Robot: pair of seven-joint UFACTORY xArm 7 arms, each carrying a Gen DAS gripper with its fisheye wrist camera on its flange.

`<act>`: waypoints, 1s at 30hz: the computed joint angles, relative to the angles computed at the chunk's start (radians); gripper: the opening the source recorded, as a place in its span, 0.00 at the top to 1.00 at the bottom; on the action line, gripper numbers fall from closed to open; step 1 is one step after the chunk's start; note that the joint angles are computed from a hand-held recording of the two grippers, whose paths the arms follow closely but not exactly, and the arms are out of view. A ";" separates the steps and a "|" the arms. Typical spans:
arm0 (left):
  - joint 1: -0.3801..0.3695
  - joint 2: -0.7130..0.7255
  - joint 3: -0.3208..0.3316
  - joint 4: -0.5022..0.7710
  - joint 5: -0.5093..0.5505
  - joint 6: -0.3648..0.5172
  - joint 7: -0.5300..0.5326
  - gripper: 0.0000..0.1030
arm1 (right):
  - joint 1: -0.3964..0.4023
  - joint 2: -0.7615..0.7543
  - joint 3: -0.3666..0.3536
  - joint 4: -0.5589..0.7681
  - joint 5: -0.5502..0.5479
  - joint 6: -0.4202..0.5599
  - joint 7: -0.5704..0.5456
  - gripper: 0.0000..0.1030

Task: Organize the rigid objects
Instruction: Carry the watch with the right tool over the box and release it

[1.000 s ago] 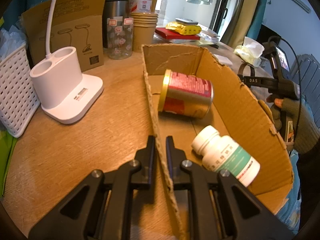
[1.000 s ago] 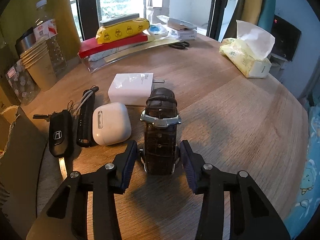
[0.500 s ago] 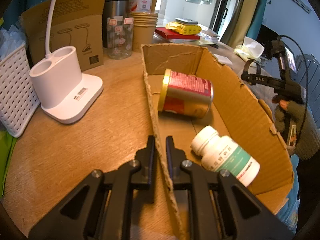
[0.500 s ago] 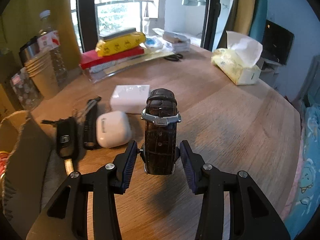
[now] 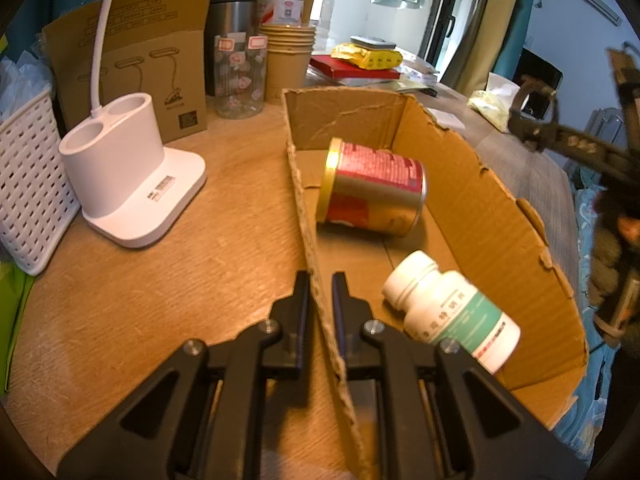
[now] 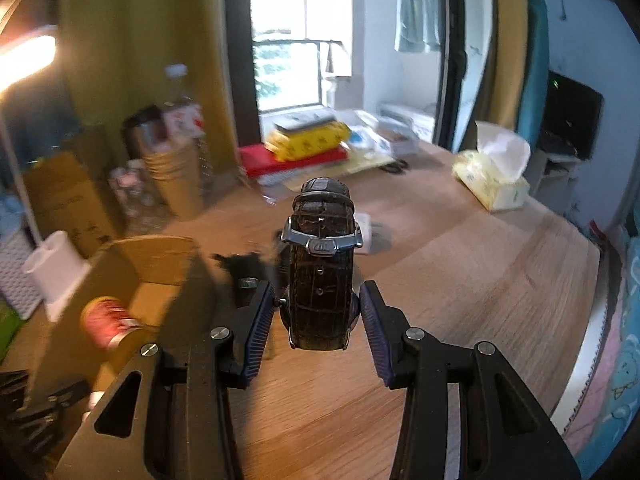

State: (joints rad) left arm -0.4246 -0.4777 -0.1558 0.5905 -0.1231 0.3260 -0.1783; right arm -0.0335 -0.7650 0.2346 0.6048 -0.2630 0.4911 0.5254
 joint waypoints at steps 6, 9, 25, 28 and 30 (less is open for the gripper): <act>-0.001 0.000 0.000 0.000 0.001 0.001 -0.001 0.89 | 0.052 -0.065 0.028 0.028 0.016 0.011 -0.005 0.55; 0.000 0.000 -0.001 0.001 0.001 0.000 -0.003 0.89 | 0.075 -0.090 0.031 0.036 0.032 0.014 -0.009 0.55; -0.001 0.000 0.001 0.000 0.001 0.000 -0.003 0.89 | 0.162 -0.071 0.098 0.082 0.061 0.031 -0.026 0.55; -0.001 0.000 0.000 0.001 0.002 0.000 -0.003 0.89 | 0.189 -0.042 0.096 0.084 0.071 0.019 -0.032 0.55; -0.001 0.000 -0.001 0.001 0.001 0.001 -0.004 0.89 | 0.233 -0.012 0.071 0.084 0.096 0.013 -0.057 0.55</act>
